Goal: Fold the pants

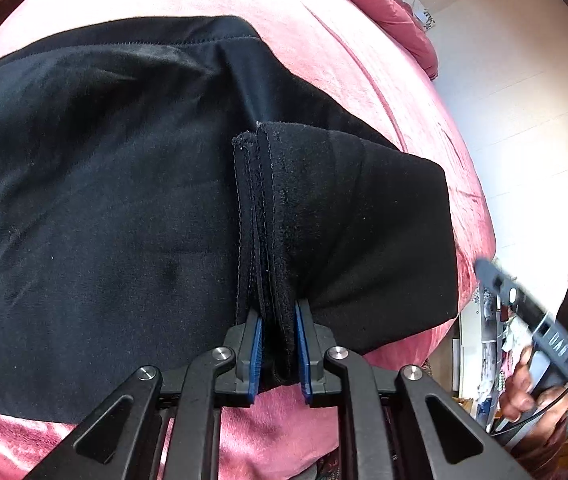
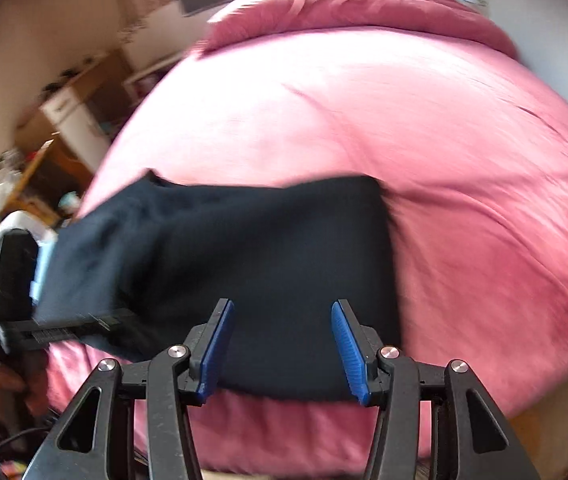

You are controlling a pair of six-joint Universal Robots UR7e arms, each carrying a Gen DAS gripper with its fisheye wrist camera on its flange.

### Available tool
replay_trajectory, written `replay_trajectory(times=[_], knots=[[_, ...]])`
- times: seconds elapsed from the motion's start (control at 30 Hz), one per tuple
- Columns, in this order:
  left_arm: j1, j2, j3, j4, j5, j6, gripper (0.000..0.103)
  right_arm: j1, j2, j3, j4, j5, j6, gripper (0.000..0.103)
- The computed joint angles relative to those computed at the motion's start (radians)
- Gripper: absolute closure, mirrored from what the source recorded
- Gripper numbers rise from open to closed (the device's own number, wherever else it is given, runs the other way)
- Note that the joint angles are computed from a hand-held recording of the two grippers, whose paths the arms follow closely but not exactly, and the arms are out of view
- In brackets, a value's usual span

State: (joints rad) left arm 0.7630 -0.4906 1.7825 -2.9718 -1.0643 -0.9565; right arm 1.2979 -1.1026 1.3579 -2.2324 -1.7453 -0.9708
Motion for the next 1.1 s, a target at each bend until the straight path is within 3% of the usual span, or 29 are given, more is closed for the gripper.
replay_trajectory(times=[0.2, 0.37, 0.43, 0.67, 1.1], knots=[[-0.013, 0.014, -0.008, 0.004, 0.052, 0.028, 0.088, 0.074, 0.098, -0.029, 0.081, -0.029, 0.019, 0.055], [-0.026, 0.008, 0.012, -0.006, 0.069, 0.015, 0.087, 0.106, 0.192, -0.042, 0.058, -0.180, -0.028, 0.059], [-0.034, 0.002, 0.019, 0.006, 0.087, 0.009, 0.086, 0.104, 0.211, -0.015, -0.007, -0.217, -0.069, 0.058], [-0.066, -0.007, 0.006, 0.091, 0.140, -0.021, 0.082, 0.107, 0.201, -0.003, -0.025, -0.189, -0.050, 0.056], [-0.163, -0.066, 0.019, 0.333, 0.301, -0.174, 0.074, 0.059, 0.058, 0.077, -0.025, -0.061, -0.015, 0.056]])
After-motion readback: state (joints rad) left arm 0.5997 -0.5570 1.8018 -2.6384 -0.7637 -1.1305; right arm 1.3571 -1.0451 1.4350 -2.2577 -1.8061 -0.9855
